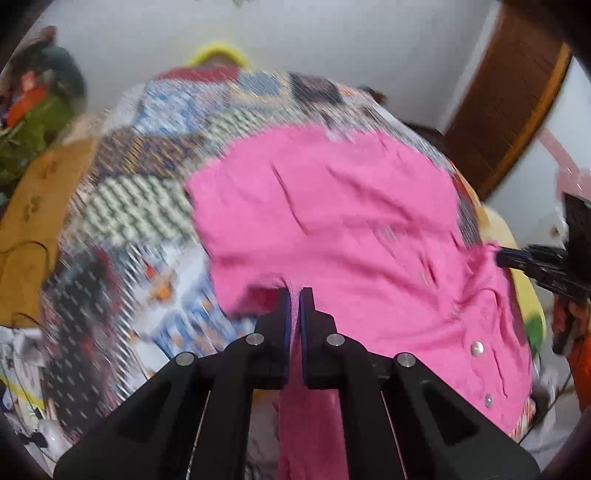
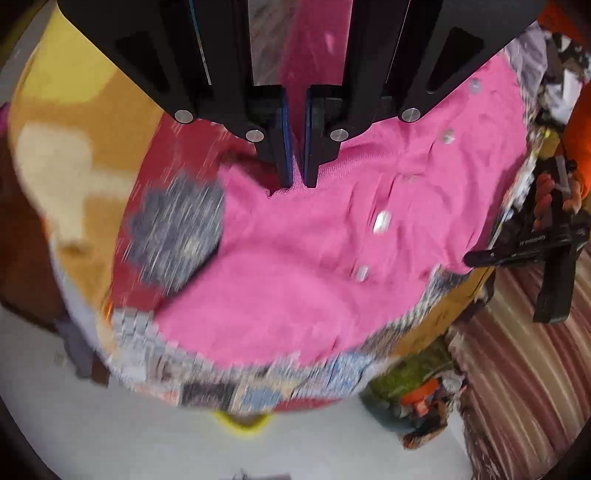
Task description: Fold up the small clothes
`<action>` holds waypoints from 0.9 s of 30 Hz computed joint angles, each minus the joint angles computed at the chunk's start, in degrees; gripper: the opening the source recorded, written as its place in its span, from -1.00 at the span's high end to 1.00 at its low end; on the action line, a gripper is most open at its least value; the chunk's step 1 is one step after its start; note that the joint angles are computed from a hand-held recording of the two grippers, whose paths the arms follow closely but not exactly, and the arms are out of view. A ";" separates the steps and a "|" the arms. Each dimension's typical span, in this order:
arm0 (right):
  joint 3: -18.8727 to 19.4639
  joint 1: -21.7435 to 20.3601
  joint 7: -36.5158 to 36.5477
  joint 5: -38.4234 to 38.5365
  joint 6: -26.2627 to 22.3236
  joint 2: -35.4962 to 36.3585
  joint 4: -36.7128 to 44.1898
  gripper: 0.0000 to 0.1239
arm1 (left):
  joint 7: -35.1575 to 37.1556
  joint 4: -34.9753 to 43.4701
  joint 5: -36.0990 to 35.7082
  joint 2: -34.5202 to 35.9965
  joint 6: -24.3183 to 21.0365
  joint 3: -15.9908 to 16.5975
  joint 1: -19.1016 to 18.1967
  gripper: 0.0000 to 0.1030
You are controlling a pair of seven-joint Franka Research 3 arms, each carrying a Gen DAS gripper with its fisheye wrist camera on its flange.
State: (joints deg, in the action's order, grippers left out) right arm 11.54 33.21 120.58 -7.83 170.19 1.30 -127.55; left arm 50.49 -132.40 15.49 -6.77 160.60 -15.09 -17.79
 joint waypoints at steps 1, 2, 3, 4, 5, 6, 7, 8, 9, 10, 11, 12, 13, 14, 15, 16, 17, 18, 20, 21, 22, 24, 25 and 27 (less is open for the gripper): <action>-1.39 -0.06 8.70 -9.83 -0.41 0.27 1.45 0.91 | -3.44 1.61 3.69 0.52 -1.94 -0.69 1.23 0.92; -2.24 -0.05 15.35 -16.84 -1.01 0.20 2.38 0.87 | -7.22 3.33 7.89 1.13 -4.68 -1.35 2.22 0.84; -2.58 -0.27 19.32 -20.93 -1.96 0.16 3.32 0.87 | -9.48 5.08 10.88 1.70 -8.15 -1.66 2.57 0.67; -2.48 -0.56 20.40 -21.91 -2.86 -0.13 3.66 0.85 | -9.35 5.20 11.15 1.53 -9.18 -1.37 2.34 0.53; -2.11 -0.91 19.13 -19.96 -3.47 -0.62 3.56 0.70 | -8.73 4.85 10.62 1.21 -9.19 -1.03 2.05 0.27; -1.73 -1.23 17.28 -17.49 -3.33 -1.21 2.99 0.47 | -8.05 3.87 9.75 0.41 -8.65 -0.70 1.77 0.09; -1.41 -1.55 17.22 -17.09 -2.94 -2.01 2.09 0.37 | -7.86 2.36 9.19 -0.80 -7.94 -0.53 1.56 0.06; -1.01 -1.99 18.07 -18.09 -2.77 -2.93 1.01 0.28 | -6.90 0.91 7.83 -1.94 -7.59 -0.35 1.10 0.05; -0.40 -2.36 18.39 -18.68 -3.09 -3.55 0.33 0.28 | -5.25 -0.48 5.59 -3.04 -7.65 -0.15 0.30 0.05; 0.13 -2.47 16.97 -17.43 -3.82 -4.14 -0.38 0.28 | -3.48 -1.30 3.67 -3.31 -7.55 0.28 -0.19 0.05; 0.64 -2.38 15.07 -15.42 -4.92 -4.80 -1.32 0.28 | -2.31 -2.56 1.64 -4.21 -7.95 0.40 -0.81 0.04; 1.08 -2.37 13.78 -13.67 -5.63 -5.19 -1.99 0.28 | -1.53 -3.73 -0.22 -5.03 -8.28 0.43 -1.43 0.04; 1.38 -2.13 11.95 -11.03 -5.86 -5.79 -3.18 0.28 | -0.46 -4.46 -2.03 -5.42 -8.64 0.61 -2.00 0.04; 1.60 -1.64 9.69 -7.63 -5.97 -6.41 -4.60 0.28 | 0.88 -5.56 -4.12 -6.12 -8.79 0.90 -2.71 0.04; 1.91 -1.37 8.14 -5.17 -6.23 -6.69 -5.46 0.28 | 1.61 -6.91 -5.94 -7.00 -8.71 0.96 -3.39 0.04; 2.22 -1.07 6.84 -2.92 -6.42 -6.95 -6.43 0.28 | 2.08 -8.23 -7.70 -7.77 -8.51 1.03 -4.05 0.04; 2.59 -0.72 5.86 -0.87 -6.69 -6.97 -7.22 0.28 | 2.95 -9.44 -10.04 -8.42 -8.53 1.36 -4.99 0.04; 2.72 -0.35 4.58 1.39 -6.81 -7.15 -8.09 0.28 | 3.54 -10.29 -11.82 -8.84 -8.40 1.55 -5.67 0.04; 3.11 0.20 3.53 5.12 -6.75 -7.13 -9.61 0.28 | 3.10 -12.75 -14.49 -10.59 -7.47 1.44 -6.52 0.03; 3.11 0.61 2.76 7.46 -6.36 -7.07 -10.37 0.28 | 2.52 -13.79 -15.15 -11.63 -6.77 1.32 -6.78 0.03; 3.12 0.88 2.31 9.36 -5.00 -7.18 -11.28 0.28 | 3.31 -14.65 -17.30 -12.52 -6.35 2.17 -7.96 0.03; 2.88 1.70 0.79 13.87 -2.35 -7.94 -13.02 0.30 | 5.16 -16.05 -21.20 -13.67 -4.96 3.70 -10.04 0.03; 2.46 2.57 -1.63 16.86 -1.92 -8.01 -13.18 0.34 | 5.76 -16.55 -22.18 -14.00 -4.27 3.91 -10.64 0.03; 1.90 4.09 -6.83 21.76 -0.95 -7.93 -13.11 0.72 | 5.82 -17.12 -21.96 -14.42 -3.48 3.20 -10.80 0.38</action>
State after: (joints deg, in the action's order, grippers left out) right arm 13.43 37.31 113.74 13.93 169.24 -6.63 -140.66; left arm 56.31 -149.52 -6.47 -21.19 157.12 -11.89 -28.59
